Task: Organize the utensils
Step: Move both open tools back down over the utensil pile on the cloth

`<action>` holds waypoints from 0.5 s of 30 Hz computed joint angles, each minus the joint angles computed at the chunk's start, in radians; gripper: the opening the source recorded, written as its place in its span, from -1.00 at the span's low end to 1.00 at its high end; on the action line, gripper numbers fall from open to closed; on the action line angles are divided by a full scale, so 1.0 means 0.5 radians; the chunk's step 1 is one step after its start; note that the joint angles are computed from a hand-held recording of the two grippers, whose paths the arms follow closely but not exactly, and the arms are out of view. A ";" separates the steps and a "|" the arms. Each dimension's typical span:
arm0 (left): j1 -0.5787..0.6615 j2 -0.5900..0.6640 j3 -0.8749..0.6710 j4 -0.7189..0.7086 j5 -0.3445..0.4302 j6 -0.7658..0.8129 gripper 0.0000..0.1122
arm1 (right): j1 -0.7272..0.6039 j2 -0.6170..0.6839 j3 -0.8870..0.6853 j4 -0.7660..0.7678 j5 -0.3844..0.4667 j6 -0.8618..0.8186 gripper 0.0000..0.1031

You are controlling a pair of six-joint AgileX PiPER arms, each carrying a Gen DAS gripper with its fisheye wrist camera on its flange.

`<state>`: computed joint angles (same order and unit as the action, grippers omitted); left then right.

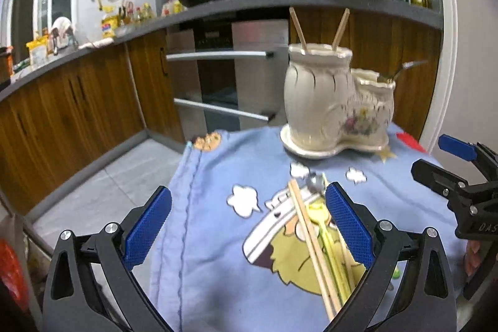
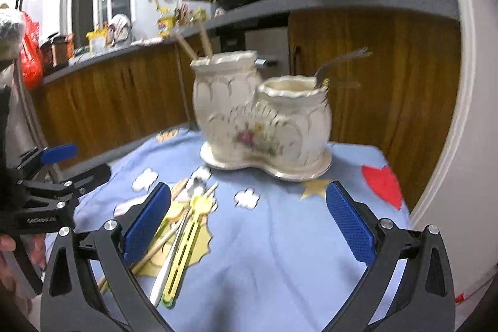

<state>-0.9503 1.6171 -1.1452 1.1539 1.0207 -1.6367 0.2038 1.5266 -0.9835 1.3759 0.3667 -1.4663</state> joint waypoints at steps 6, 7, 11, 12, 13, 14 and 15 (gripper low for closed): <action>0.093 0.038 -0.066 -0.271 -0.091 0.232 0.74 | -0.023 0.142 -0.183 -0.785 0.158 0.788 0.91; 0.112 0.045 -0.084 -0.331 -0.091 0.278 0.72 | -0.035 0.160 -0.205 -0.848 0.198 0.855 0.91; 0.206 0.029 -0.088 -0.564 -0.203 0.411 0.37 | -0.078 0.214 -0.282 -0.959 0.332 0.977 0.88; 0.233 0.027 -0.094 -0.633 -0.241 0.459 0.25 | -0.097 0.223 -0.297 -0.928 0.387 0.952 0.80; 0.268 0.019 -0.091 -0.721 -0.295 0.513 0.07 | -0.108 0.234 -0.316 -0.921 0.427 0.951 0.70; 0.312 0.006 -0.073 -0.826 -0.384 0.566 -0.03 | -0.118 0.246 -0.339 -0.933 0.480 0.972 0.64; 0.332 -0.006 -0.054 -0.871 -0.446 0.587 -0.09 | -0.121 0.254 -0.355 -0.948 0.514 0.986 0.45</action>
